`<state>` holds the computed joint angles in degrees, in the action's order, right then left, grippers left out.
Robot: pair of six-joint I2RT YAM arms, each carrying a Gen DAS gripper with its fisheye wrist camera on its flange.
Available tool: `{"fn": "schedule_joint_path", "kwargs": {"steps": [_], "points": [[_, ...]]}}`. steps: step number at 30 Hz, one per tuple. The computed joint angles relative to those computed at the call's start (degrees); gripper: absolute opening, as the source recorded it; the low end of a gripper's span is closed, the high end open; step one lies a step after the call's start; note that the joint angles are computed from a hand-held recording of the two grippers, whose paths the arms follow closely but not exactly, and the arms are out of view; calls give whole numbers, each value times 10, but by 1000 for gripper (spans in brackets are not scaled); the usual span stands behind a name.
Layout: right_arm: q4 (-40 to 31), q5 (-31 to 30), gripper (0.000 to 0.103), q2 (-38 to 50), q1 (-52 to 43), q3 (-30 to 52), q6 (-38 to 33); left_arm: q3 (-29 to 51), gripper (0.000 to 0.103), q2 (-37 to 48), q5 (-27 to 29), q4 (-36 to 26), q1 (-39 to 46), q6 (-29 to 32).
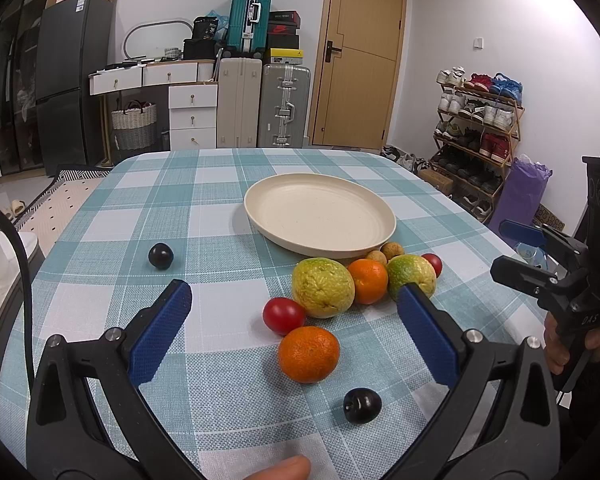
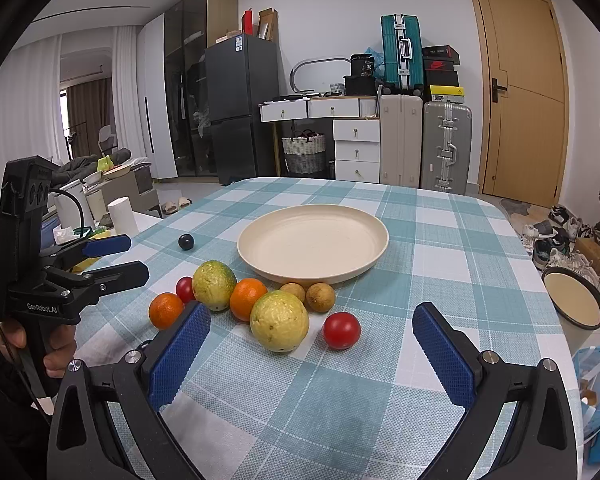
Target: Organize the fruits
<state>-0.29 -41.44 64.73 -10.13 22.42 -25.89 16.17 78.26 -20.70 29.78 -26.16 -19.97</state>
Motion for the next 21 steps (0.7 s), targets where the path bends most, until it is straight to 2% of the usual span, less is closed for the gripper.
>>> {"fn": "schedule_joint_path", "kwargs": {"steps": [21], "points": [[-1,1,103,-1,1,0,0,0,102,1,1,1,0,0]]}}
